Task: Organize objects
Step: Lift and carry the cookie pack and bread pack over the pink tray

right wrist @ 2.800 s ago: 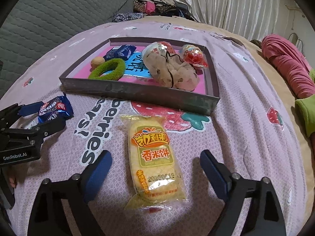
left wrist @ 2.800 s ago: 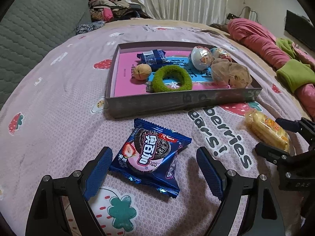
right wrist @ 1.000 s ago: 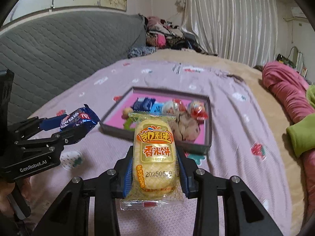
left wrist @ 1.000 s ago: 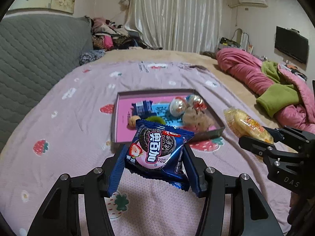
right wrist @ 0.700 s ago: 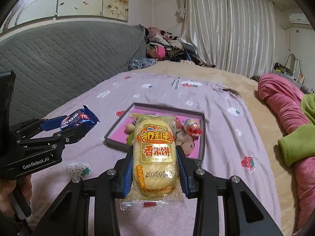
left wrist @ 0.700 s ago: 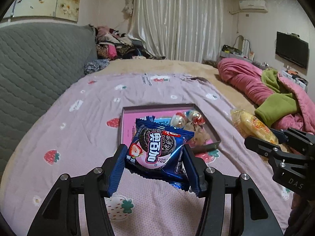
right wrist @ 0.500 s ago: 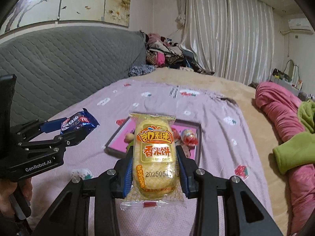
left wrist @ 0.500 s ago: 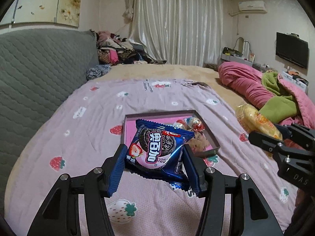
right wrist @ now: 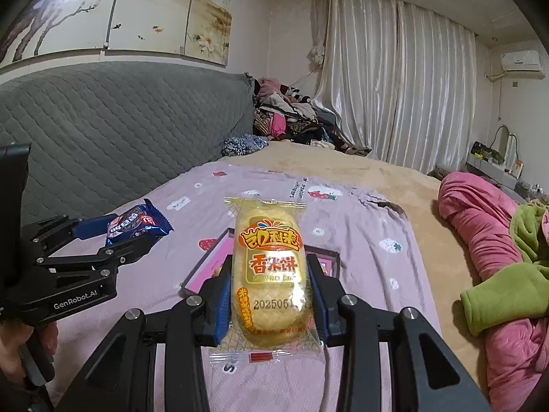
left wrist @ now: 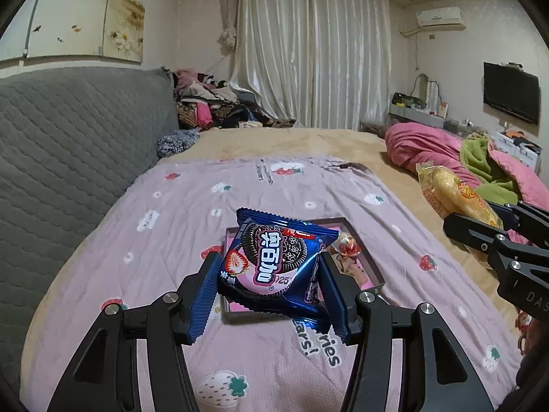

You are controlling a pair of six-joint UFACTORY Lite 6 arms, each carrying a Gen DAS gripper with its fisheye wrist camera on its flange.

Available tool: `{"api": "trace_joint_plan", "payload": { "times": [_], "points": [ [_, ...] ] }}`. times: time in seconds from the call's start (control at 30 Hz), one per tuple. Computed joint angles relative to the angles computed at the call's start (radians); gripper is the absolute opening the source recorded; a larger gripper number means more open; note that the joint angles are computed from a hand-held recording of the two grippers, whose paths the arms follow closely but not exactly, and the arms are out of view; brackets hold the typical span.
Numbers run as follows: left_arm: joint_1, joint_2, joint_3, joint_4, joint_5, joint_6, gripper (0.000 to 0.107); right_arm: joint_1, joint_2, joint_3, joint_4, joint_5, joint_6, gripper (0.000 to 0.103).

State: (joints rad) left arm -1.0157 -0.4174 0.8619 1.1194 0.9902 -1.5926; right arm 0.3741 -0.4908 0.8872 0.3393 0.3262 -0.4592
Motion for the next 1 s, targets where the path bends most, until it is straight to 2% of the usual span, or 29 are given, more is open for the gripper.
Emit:
{"api": "trace_joint_plan", "payload": {
  "times": [0.2, 0.43, 0.63, 0.73, 1.0],
  "points": [
    [0.012, 0.016, 0.044, 0.0, 0.01, 0.031, 0.058, 0.008, 0.031, 0.043, -0.012, 0.001, 0.001, 0.039],
    [0.072, 0.052, 0.081, 0.0, -0.038, 0.058, 0.058, 0.02, 0.083, 0.095, -0.032, -0.017, 0.023, 0.039],
    [0.178, 0.108, 0.112, 0.008, -0.135, 0.083, 0.058, 0.035, 0.182, 0.156, -0.069, -0.057, 0.056, 0.039],
    [0.241, 0.144, 0.125, 0.016, -0.195, 0.091, 0.058, 0.013, 0.234, 0.179, 0.043, -0.073, -0.062, 0.039],
    [0.403, 0.28, 0.143, 0.096, -0.366, 0.039, 0.058, 0.031, 0.431, 0.281, 0.124, -0.146, -0.132, 0.039]
  ]
}}
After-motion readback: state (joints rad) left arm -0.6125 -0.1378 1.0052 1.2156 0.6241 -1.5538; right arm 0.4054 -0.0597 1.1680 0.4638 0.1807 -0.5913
